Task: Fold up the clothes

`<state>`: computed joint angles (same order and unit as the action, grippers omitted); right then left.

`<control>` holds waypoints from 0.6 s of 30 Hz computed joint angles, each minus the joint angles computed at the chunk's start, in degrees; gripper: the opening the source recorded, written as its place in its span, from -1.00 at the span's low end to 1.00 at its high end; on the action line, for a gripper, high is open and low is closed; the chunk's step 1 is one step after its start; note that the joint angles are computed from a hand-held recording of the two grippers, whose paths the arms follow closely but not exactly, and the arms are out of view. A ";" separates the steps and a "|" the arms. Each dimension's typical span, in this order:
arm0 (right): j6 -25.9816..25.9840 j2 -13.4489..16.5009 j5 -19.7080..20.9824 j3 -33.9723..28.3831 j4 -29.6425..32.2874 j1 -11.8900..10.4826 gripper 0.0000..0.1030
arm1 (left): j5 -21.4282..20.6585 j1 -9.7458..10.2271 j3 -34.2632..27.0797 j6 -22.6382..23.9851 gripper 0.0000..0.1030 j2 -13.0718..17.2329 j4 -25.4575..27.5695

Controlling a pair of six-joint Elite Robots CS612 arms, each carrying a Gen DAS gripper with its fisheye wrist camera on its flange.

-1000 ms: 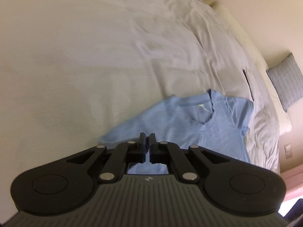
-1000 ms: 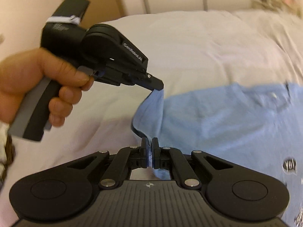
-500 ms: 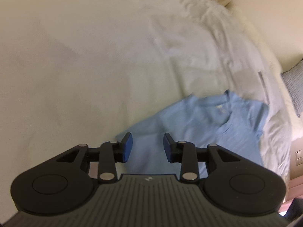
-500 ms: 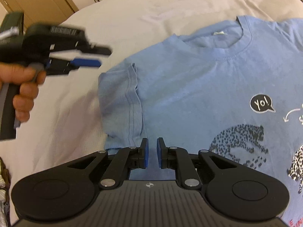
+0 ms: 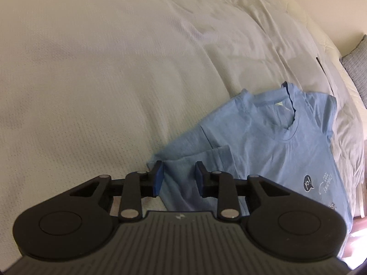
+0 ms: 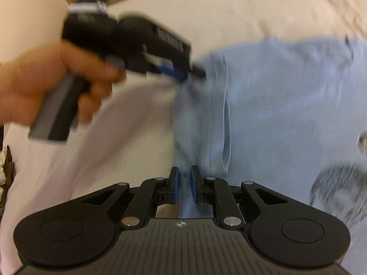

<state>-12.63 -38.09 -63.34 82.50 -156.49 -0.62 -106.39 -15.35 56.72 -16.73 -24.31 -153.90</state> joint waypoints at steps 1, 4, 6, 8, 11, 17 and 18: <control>-0.54 -0.35 0.02 0.65 -0.15 -0.05 -0.68 | 0.38 0.00 0.72 0.22 -0.51 -0.53 -0.41; -1.20 -1.88 0.91 2.34 0.73 -0.47 -0.68 | 1.59 -0.21 4.95 -0.15 -0.50 -3.27 -2.72; -1.04 -3.12 1.07 3.21 1.51 -0.84 -0.68 | 2.57 -0.59 8.49 -0.60 -0.50 -5.50 -4.09; -0.51 -4.47 0.56 4.22 1.94 -1.29 -0.67 | 3.60 -1.23 12.32 -0.27 -0.49 -7.89 -4.80; 0.85 -6.23 -1.14 5.72 1.65 -1.94 -0.66 | 5.15 -2.39 16.87 0.22 -0.47 -10.85 -5.07; 4.62 -9.41 -8.08 8.24 -0.69 -4.16 -0.53 | 6.74 -5.28 21.49 -2.33 -0.41 -14.74 -5.08; 5.12 -10.11 -8.86 8.90 -1.35 -4.75 -0.51 | 6.78 -5.84 21.71 -2.91 -0.39 -15.21 -5.18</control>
<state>-7.51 -48.21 -72.21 91.40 -157.85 -5.37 -99.60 -21.20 78.43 -19.64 -39.52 -159.08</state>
